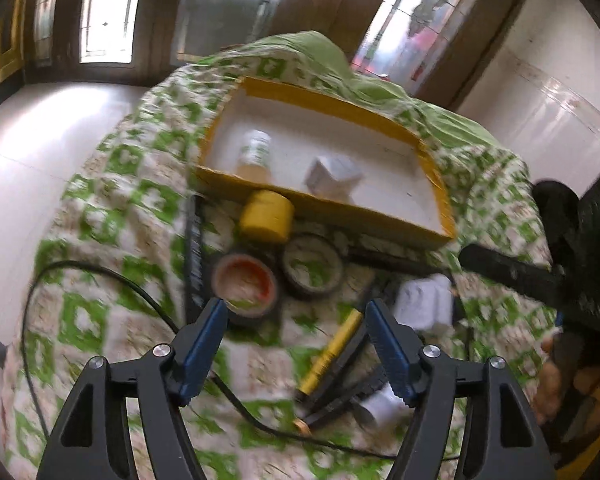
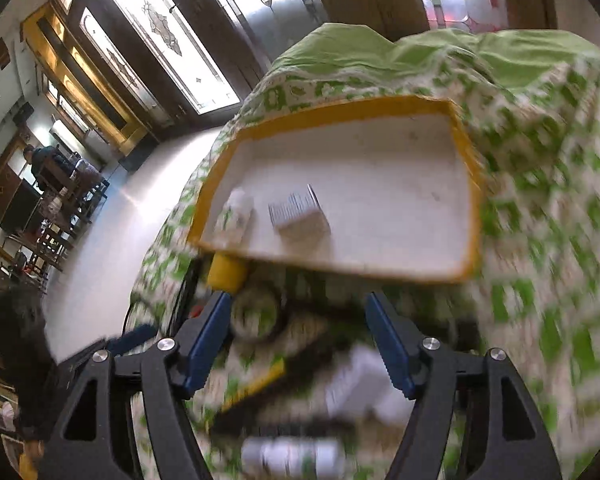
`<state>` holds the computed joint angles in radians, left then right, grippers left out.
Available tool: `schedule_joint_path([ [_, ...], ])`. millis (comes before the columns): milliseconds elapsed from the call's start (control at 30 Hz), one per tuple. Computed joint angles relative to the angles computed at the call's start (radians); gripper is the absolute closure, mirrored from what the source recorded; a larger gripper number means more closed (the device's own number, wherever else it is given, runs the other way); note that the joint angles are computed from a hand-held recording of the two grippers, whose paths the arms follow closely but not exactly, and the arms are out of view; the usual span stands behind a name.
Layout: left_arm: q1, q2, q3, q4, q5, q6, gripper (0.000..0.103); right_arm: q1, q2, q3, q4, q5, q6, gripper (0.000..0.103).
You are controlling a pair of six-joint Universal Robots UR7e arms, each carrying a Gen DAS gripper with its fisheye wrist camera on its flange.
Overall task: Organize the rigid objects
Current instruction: 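Move left gripper to white bottle with green picture label and grasp it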
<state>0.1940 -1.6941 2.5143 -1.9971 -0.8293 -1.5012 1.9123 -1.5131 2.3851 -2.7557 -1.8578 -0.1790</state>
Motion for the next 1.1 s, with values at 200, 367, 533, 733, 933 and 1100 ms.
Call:
schedule_joint_path([
  [200, -0.057, 0.111, 0.006, -0.082, -0.058, -0.007, 0.028, 0.002, -0.185, 0.123, 0.063, -0.029, -0.031, 0.031],
  [367, -0.093, 0.212, -0.019, -0.095, -0.097, 0.037, 0.028, 0.016, -0.209, 0.154, -0.007, -0.072, -0.042, 0.031],
  [533, -0.094, 0.281, -0.051, -0.084, -0.113, 0.104, 0.028, 0.018, -0.194, 0.157, -0.055, -0.117, -0.049, 0.031],
  [733, -0.071, 0.343, -0.072, -0.127, -0.144, 0.208, 0.028, 0.001, -0.182, 0.153, -0.070, -0.140, -0.048, 0.031],
  [933, -0.044, 0.417, -0.096, -0.196, -0.178, 0.330, 0.028, -0.018, -0.162, 0.147, -0.078, -0.168, -0.029, 0.031],
  [1100, -0.015, 0.490, -0.133, -0.212, -0.207, 0.409, 0.029, -0.022, -0.148, 0.143, -0.084, -0.188, -0.019, 0.031],
])
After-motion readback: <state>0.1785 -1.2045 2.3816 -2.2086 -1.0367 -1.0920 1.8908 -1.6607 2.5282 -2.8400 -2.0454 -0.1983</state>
